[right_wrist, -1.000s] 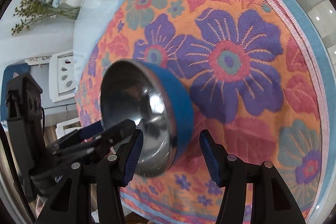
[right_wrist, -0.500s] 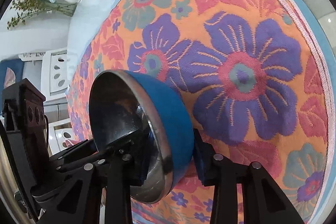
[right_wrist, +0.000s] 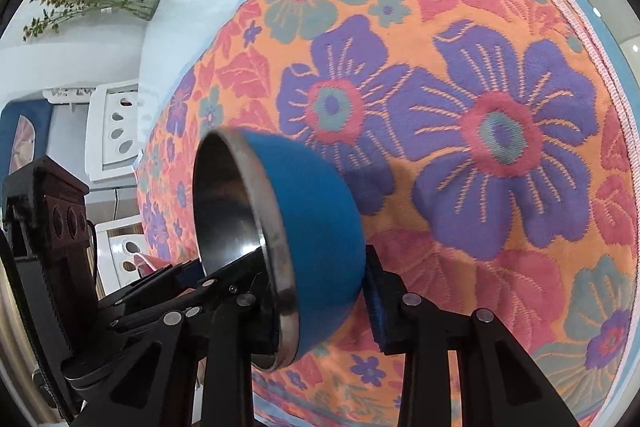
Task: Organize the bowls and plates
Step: 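Lift the blue-sided bowl with both grippers and carry it over the red-sided bowl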
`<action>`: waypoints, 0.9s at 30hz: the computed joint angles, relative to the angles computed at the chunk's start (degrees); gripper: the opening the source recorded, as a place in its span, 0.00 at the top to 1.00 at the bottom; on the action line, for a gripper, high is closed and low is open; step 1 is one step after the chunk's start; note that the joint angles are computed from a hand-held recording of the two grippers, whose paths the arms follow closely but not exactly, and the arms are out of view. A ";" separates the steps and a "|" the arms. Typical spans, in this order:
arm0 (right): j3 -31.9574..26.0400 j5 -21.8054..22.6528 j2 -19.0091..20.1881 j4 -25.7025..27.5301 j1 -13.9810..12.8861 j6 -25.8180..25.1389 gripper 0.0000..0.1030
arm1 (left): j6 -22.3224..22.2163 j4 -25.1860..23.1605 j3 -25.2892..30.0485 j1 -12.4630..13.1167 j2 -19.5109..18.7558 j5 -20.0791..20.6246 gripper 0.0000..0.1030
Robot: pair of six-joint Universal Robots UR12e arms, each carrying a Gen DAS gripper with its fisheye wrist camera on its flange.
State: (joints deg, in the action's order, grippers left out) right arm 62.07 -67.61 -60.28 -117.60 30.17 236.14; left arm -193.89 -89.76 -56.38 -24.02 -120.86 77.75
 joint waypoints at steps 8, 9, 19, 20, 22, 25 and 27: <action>-3.97 -0.69 1.69 1.88 1.14 -1.36 0.68 | 0.10 2.22 -3.01 2.59 2.93 -0.37 0.63; -4.75 -0.73 2.05 2.30 1.31 -1.65 0.68 | -0.21 2.44 -3.18 2.82 3.17 -0.45 0.63; -14.51 -1.34 6.64 6.81 2.91 -4.38 0.68 | -3.25 5.24 -5.90 4.63 7.14 -0.46 0.63; -15.89 -1.55 7.25 7.52 3.11 -4.83 0.68 | -3.62 5.88 -6.28 4.82 7.47 -0.57 0.63; -18.55 -1.85 8.44 8.93 3.45 -5.64 0.68 | -4.43 7.03 -6.63 4.97 7.74 -0.69 0.63; -23.04 -2.45 10.49 11.49 3.99 -7.05 0.68 | -5.04 8.33 -7.93 5.73 9.01 -0.93 0.63; -26.29 -2.43 12.09 13.10 4.34 -7.65 0.68 | -5.50 9.15 -8.66 6.15 9.74 -0.74 0.63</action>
State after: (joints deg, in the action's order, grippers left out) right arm 35.78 -70.03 -48.19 -104.50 34.51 228.49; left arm -199.40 -80.62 -65.04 -17.86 -111.12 77.00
